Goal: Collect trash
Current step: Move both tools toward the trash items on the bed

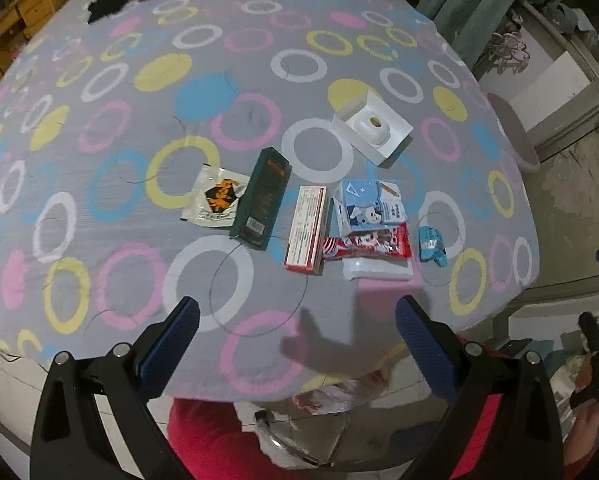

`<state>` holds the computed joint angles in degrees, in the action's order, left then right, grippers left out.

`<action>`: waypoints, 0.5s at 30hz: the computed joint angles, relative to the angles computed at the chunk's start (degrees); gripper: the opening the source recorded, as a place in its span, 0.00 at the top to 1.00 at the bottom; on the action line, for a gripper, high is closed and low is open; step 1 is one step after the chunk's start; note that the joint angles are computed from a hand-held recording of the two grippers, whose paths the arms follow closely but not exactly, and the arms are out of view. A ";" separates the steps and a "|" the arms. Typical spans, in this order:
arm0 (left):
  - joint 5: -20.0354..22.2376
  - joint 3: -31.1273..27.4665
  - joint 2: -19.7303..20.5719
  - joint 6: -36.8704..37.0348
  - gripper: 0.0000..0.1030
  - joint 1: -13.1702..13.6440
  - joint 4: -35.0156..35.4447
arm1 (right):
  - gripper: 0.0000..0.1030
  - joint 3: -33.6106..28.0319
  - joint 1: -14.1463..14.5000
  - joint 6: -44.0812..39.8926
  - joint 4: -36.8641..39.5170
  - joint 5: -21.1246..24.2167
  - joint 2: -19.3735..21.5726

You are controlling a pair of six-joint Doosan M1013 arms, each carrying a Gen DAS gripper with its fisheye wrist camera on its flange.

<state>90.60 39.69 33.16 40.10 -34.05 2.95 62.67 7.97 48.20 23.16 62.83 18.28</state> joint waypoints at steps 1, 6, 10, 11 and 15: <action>-0.63 0.22 0.29 0.22 0.07 0.64 -1.43 | 0.05 -0.71 0.16 0.14 -0.43 0.68 0.86; -4.92 2.17 0.74 2.15 0.07 2.79 -6.39 | 0.05 -3.03 0.77 0.20 -1.77 3.20 4.19; -9.39 4.75 0.63 4.06 0.07 4.60 -11.29 | 0.05 -5.51 0.70 1.05 -0.46 6.99 7.32; -9.55 4.94 0.88 4.29 0.07 4.93 -12.08 | 0.05 -5.97 0.73 1.46 -0.48 7.69 7.92; -11.03 6.54 1.17 4.99 0.07 6.14 -14.82 | 0.05 -7.51 0.96 3.43 -0.26 10.19 10.31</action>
